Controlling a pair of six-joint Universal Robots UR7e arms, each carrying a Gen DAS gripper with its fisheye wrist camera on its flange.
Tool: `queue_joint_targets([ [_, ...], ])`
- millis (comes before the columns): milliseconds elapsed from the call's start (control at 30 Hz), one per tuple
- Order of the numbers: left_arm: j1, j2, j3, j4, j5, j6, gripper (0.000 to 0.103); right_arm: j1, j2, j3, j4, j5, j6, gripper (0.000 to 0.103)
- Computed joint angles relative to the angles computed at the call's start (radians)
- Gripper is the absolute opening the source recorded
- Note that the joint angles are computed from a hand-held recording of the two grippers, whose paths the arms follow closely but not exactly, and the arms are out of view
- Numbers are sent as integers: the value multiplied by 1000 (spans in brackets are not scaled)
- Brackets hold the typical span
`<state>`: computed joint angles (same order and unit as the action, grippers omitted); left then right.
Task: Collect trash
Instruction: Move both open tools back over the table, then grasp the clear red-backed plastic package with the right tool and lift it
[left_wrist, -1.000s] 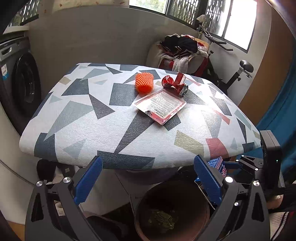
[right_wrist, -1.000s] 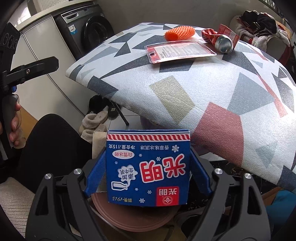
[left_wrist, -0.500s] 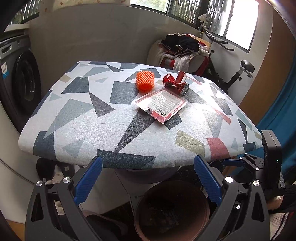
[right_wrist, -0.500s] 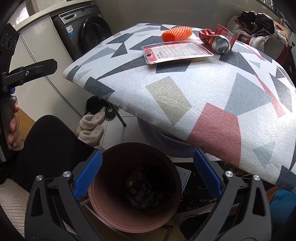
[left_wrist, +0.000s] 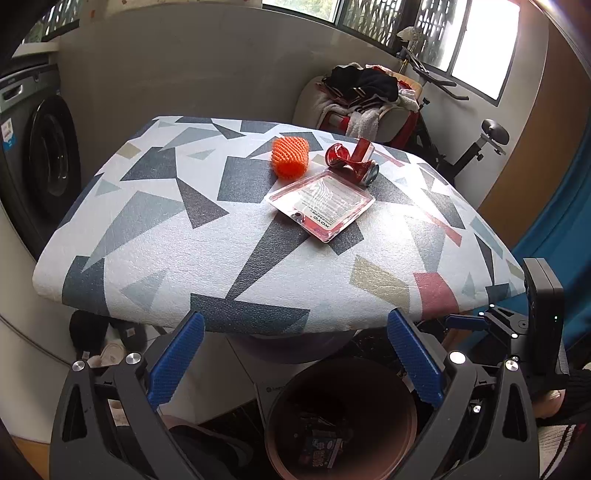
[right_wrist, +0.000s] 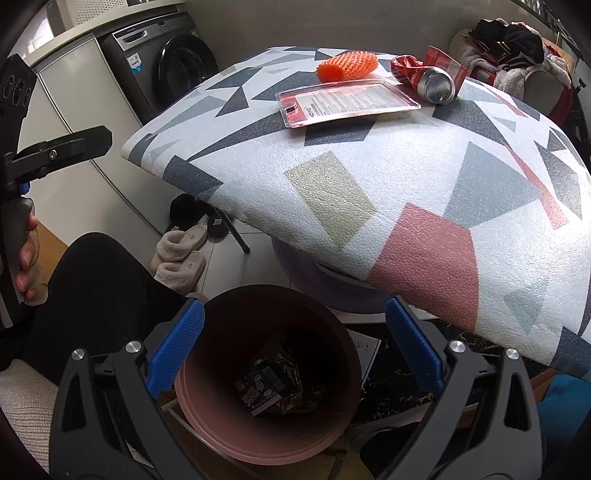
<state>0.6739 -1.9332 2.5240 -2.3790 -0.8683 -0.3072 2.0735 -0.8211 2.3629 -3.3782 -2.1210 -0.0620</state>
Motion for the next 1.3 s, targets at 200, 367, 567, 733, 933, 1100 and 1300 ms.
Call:
queue_joint_targets([
  [200, 16, 13, -1, -23, -4, 11, 97, -10, -6, -1, -11, -1, -11, 97],
  [367, 49, 53, -18, -74, -13, 62, 97, -31, -26, -27, 1, 0, -32, 96],
  [567, 89, 124, -51, -165, -16, 138, 97, -61, -45, -85, 6, 4, -64, 90],
  [733, 115, 181, -85, -226, -17, 192, 97, -93, -52, -139, 22, 18, -70, 83],
  [933, 152, 244, -126, -288, -29, 244, 97, -129, -50, -198, 59, 47, -57, 78],
  [1100, 172, 274, -148, -310, -34, 265, 97, -159, -35, -244, 96, 85, -25, 77],
  [1300, 218, 331, -202, -347, -48, 309, 97, -195, 3, -317, 130, 131, 47, 77],
])
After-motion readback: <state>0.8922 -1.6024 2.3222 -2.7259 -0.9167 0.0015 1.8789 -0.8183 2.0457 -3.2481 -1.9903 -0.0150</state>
